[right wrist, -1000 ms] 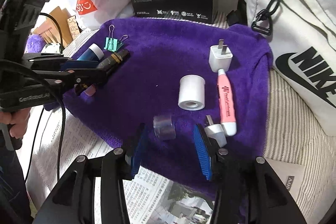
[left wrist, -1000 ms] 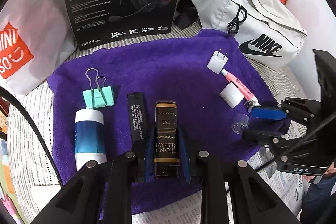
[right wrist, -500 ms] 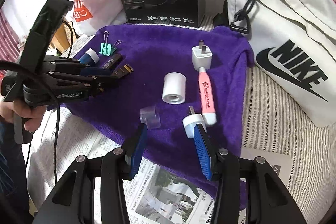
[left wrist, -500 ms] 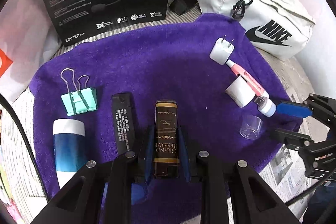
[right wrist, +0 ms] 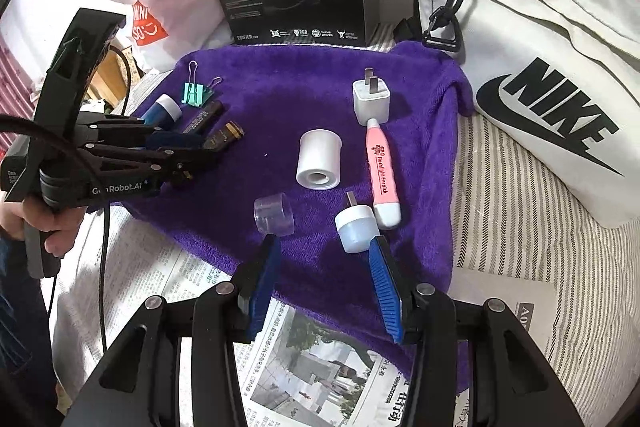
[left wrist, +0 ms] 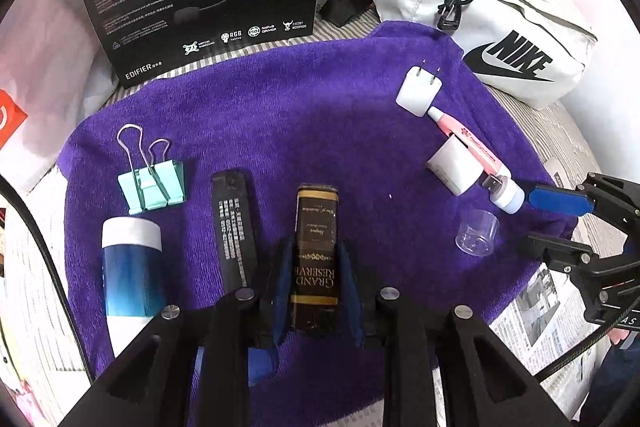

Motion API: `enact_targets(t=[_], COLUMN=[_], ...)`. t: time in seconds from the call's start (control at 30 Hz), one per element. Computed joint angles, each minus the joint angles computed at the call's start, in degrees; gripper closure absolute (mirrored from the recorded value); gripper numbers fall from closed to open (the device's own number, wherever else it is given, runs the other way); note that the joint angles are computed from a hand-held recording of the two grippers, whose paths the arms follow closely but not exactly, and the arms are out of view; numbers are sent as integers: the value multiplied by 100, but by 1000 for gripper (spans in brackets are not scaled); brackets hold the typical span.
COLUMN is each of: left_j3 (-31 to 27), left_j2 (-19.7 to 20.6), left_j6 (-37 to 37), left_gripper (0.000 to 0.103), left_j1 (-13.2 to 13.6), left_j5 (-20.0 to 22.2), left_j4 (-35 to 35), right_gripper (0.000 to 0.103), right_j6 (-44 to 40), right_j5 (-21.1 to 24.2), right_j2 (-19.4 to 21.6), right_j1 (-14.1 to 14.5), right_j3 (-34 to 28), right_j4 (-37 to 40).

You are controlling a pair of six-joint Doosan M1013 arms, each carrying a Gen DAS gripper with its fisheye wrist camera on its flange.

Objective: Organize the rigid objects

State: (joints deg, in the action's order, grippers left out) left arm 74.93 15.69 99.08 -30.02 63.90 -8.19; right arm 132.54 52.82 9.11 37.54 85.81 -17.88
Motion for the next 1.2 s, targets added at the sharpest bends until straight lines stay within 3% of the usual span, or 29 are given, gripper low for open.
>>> enact_targets(t=[0.2,0.27,0.37,0.7,0.77,0.97,1.07,1.2], left_j3=[83,114,160,287,350,541,720,973], left_j2=[-71,-103,-161,-387,-473,-752,-959,-1268], left_j6=[-101,-127,-190,-366,-404,-691,-988,-1237], left_gripper=[72,63,56,44,36,32,24,19], left_j1=[-20,-24,-18,-26,-29,-76,-123,-182], left_j5=[34,47,28,-53,-114,-267,-462,-758], left_j4=[0,-6,-9,10,32,301,503,642], right_gripper=[57,57,56,40,40,39,25,19], right_j6=[106,154,232,521,597,953,1240,1731], right_j5=[-2,-23,-42,-106,-76,124,306,311], right_j2=[-31,-44,-68,-150,-161,-222,-253,-396], right_j1=[-8,-9,-2,89,130,302,432,570], right_j3=[35,55,83,144,138,116,102,177], right_j4=[-8,-8,-33,-207,-279,-596,-914,-1176])
